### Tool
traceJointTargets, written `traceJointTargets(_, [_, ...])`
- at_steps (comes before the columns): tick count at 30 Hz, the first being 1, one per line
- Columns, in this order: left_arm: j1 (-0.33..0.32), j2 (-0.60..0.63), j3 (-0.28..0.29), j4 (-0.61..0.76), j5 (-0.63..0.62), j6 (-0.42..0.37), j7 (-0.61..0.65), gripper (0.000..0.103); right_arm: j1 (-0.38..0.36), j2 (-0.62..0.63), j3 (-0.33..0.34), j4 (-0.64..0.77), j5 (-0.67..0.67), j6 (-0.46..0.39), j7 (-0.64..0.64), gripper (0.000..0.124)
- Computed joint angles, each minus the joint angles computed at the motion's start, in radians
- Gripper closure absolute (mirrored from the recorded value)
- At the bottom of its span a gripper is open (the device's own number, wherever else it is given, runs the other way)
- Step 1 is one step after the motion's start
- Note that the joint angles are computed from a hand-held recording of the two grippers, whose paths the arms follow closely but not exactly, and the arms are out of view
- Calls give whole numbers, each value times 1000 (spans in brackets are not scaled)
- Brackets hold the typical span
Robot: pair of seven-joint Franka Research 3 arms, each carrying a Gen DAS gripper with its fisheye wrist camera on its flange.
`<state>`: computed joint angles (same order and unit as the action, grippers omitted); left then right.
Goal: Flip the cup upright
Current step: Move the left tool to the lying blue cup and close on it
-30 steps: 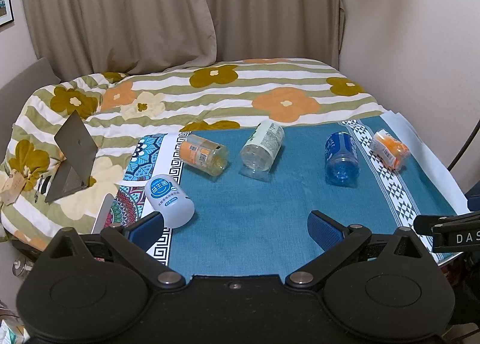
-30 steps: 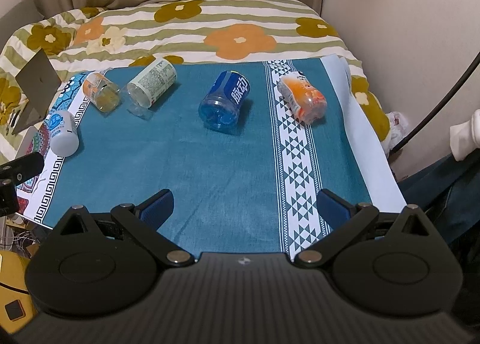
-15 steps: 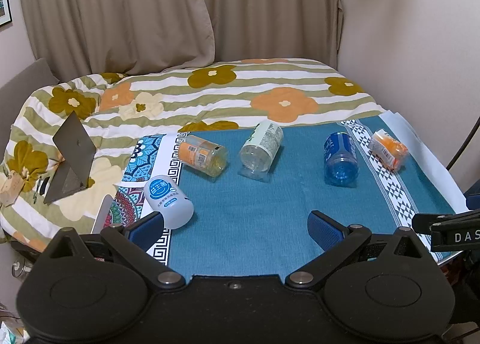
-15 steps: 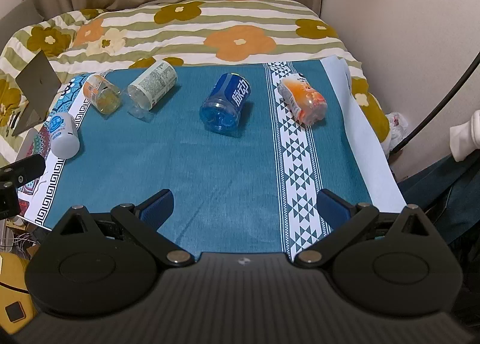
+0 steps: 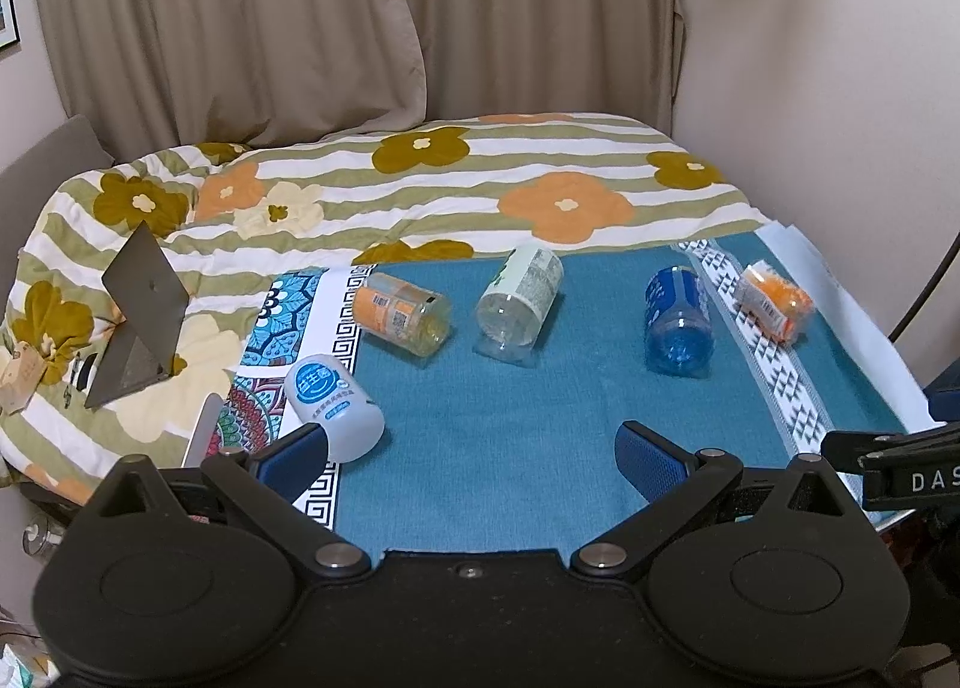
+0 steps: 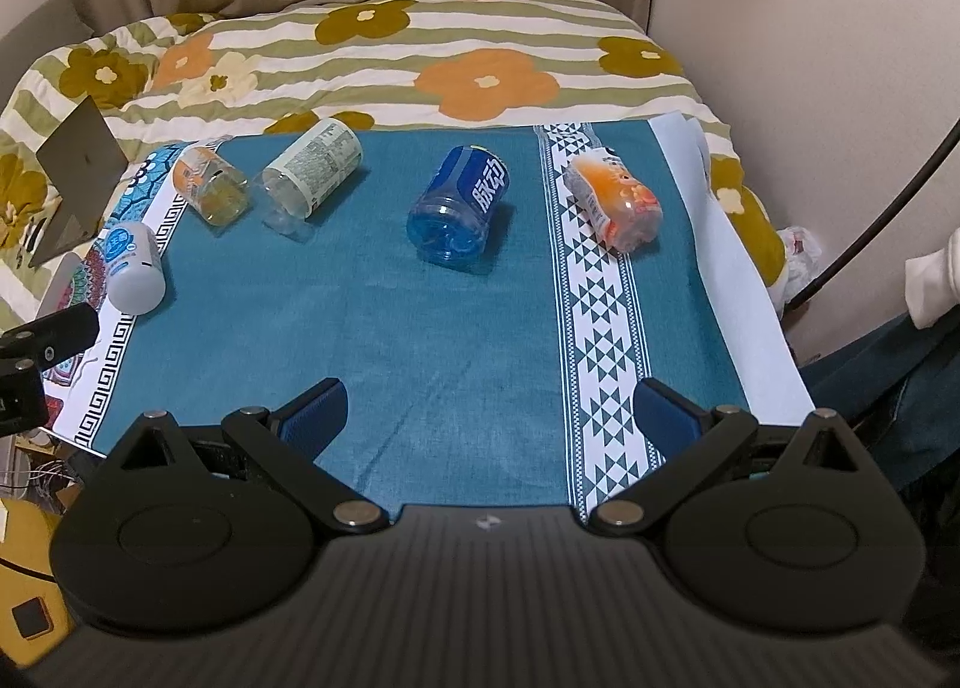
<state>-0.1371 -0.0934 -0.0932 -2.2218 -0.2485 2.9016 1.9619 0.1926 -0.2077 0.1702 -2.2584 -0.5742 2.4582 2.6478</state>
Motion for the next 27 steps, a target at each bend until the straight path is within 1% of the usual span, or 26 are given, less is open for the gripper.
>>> traceJointTargets(4, [-6,32,-7,61,-26,-33,30,0,-10,-15,-11,0,0,8,-28,21])
traceJointTargets(7, [0,71,-32,118,18,-42,28,0,-28,-26,-27,-9,11,34,-61,21])
traceJointTargets(11, [6,153,-72,242,14,-126,43,0,-62,-29,-49,-18,38,80,-129,21])
traceJointTargets(13, [6,204,-91,310,52,-166,14,0,-80,-21,-58,-15,48,95,-164,21])
traceJointTargets(18, [-11,342,-126,476,176,-236,-85,0,-119,19,-95,-6,98,151,-254,21])
traceJointTargets(22, [-37,470,-140,636,253,-319,-147,0,-143,67,-129,5,148,197,-338,21])
traceJointTargets(27, [-84,658,-152,889,314,-485,-183,0,-157,142,-171,27,243,255,-456,21])
